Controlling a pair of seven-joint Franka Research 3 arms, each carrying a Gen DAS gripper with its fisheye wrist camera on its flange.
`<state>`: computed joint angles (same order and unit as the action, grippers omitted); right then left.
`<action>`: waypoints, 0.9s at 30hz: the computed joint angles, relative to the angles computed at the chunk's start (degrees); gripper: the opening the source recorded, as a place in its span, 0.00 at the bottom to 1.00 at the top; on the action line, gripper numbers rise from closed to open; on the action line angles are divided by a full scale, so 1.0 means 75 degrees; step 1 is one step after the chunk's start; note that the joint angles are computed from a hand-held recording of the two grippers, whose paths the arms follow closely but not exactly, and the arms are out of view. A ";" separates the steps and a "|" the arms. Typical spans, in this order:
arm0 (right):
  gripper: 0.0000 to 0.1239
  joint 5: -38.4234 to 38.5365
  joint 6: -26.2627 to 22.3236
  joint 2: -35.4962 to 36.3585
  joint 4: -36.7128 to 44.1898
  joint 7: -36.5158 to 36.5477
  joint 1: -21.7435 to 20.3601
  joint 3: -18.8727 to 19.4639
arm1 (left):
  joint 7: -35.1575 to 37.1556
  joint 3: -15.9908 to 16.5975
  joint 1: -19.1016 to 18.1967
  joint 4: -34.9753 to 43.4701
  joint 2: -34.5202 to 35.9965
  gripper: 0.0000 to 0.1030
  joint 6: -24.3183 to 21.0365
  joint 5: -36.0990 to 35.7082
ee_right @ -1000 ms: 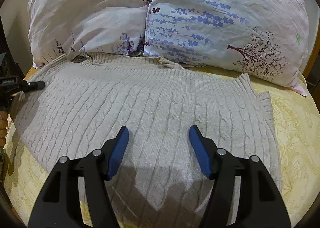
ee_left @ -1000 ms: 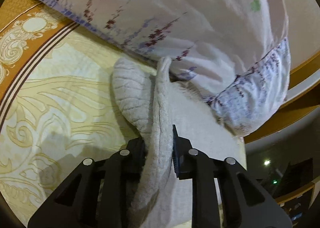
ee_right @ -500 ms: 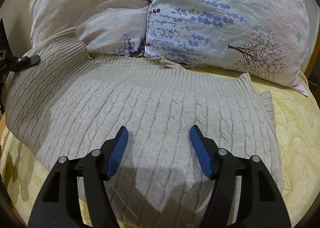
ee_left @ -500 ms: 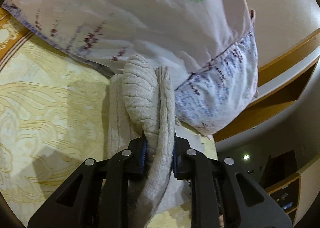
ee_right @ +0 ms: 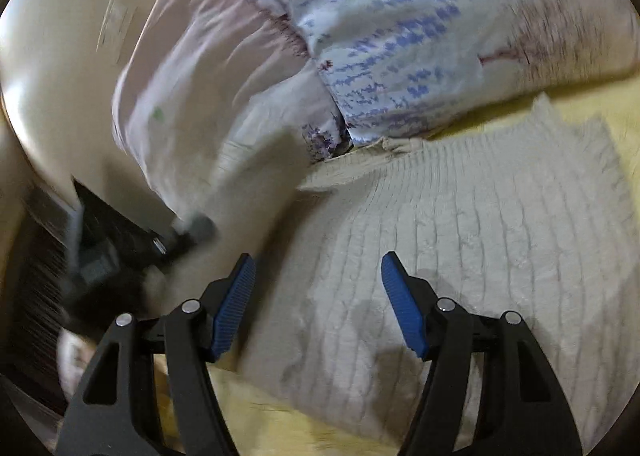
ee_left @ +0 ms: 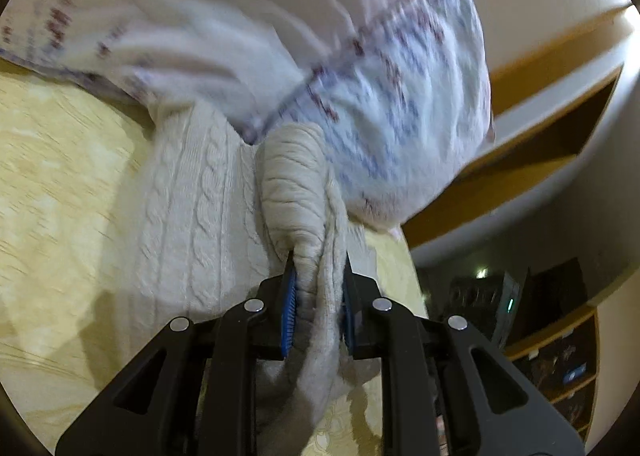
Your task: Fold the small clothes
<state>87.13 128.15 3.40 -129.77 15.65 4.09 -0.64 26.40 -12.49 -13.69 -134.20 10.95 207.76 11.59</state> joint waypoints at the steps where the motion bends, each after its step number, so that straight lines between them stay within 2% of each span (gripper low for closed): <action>1: 0.53 -0.0079 -0.0320 0.0148 0.0109 0.0313 -0.0084 -0.0069 | 0.0085 -0.0023 -0.0078 0.0196 0.0167 0.18 -0.0180 -0.0003; 3: 0.53 -0.0299 -0.0604 0.0335 0.0285 0.0794 -0.0189 -0.0099 | -0.0034 -0.0183 -0.0004 0.0513 0.0489 0.17 -0.0297 0.0337; 6: 0.53 -0.0530 -0.0541 0.0378 0.0388 0.1080 -0.0220 -0.0034 | -0.0854 -0.0787 0.0664 0.0889 0.0980 0.17 0.0026 0.1723; 8: 0.53 -0.0718 -0.0556 0.0395 0.0466 0.1246 -0.0204 0.0013 | -0.0868 -0.0710 0.0559 0.0874 0.0941 0.19 0.0168 0.1935; 9: 0.53 -0.0825 -0.0622 0.0407 0.0497 0.1348 -0.0208 0.0023 | -0.0897 -0.0684 0.0545 0.0773 0.0828 0.31 0.0237 0.2052; 10: 0.53 -0.0965 -0.0638 0.0447 0.0553 0.1464 -0.0190 0.0045 | -0.0785 -0.0560 0.0409 0.0567 0.0653 0.47 0.0393 0.1898; 11: 0.53 -0.1106 -0.0620 0.0544 0.0671 0.1577 -0.0160 0.0076 | -0.0543 -0.0391 0.0194 0.0324 0.0462 0.53 0.0504 0.1545; 12: 0.52 -0.1197 -0.0640 0.0588 0.0718 0.1625 -0.0153 0.0098 | 0.0033 -0.0130 -0.0199 -0.0024 0.0127 0.58 0.0484 0.0773; 14: 0.50 -0.1547 -0.0620 0.0670 0.0825 0.1812 -0.0080 0.0171 | 0.1107 0.0146 -0.0717 -0.0451 -0.0308 0.58 0.0376 -0.0561; 16: 0.46 -0.1802 -0.0472 0.0745 0.0905 0.2018 0.0015 0.0250 | 0.2971 0.0414 -0.1437 -0.0671 -0.0705 0.59 -0.0152 -0.3025; 18: 0.43 -0.1778 -0.0401 0.0806 0.0943 0.2044 0.0053 0.0313 | 0.4638 0.0518 -0.1894 -0.0624 -0.0857 0.59 -0.0657 -0.5123; 19: 0.41 -0.1682 -0.0265 0.0807 0.0936 0.2038 0.0085 0.0350 | 0.5103 0.0574 -0.2013 -0.0571 -0.0851 0.59 -0.0838 -0.5665; 20: 0.36 -0.1594 -0.0213 0.0819 0.0945 0.2008 0.0094 0.0370 | 0.5129 0.0446 -0.1865 -0.0579 -0.0817 0.59 -0.0882 -0.5672; 21: 0.26 -0.1515 -0.0125 0.0852 0.0974 0.1987 0.0116 0.0394 | 0.5198 0.0418 -0.1840 -0.0574 -0.0780 0.59 -0.0862 -0.5733; 23: 0.15 -0.1424 0.0124 0.0967 0.1066 0.1976 0.0183 0.0449 | 0.6258 0.0563 -0.2244 -0.0343 -0.0714 0.61 -0.0896 -0.6815; 24: 0.13 -0.1338 0.0240 0.0971 0.1056 0.1888 0.0195 0.0471 | 0.6877 0.0664 -0.2473 -0.0141 -0.0655 0.64 -0.0926 -0.7435; 27: 0.12 -0.1019 0.0662 0.0698 0.0824 0.1279 0.0263 0.0520 | 0.7438 0.0641 -0.2560 0.0017 -0.0640 0.71 -0.0902 -0.7996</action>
<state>79.49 133.11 8.64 -123.59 25.24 6.06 3.26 82.19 -7.68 -32.89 -134.07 6.15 200.99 -48.38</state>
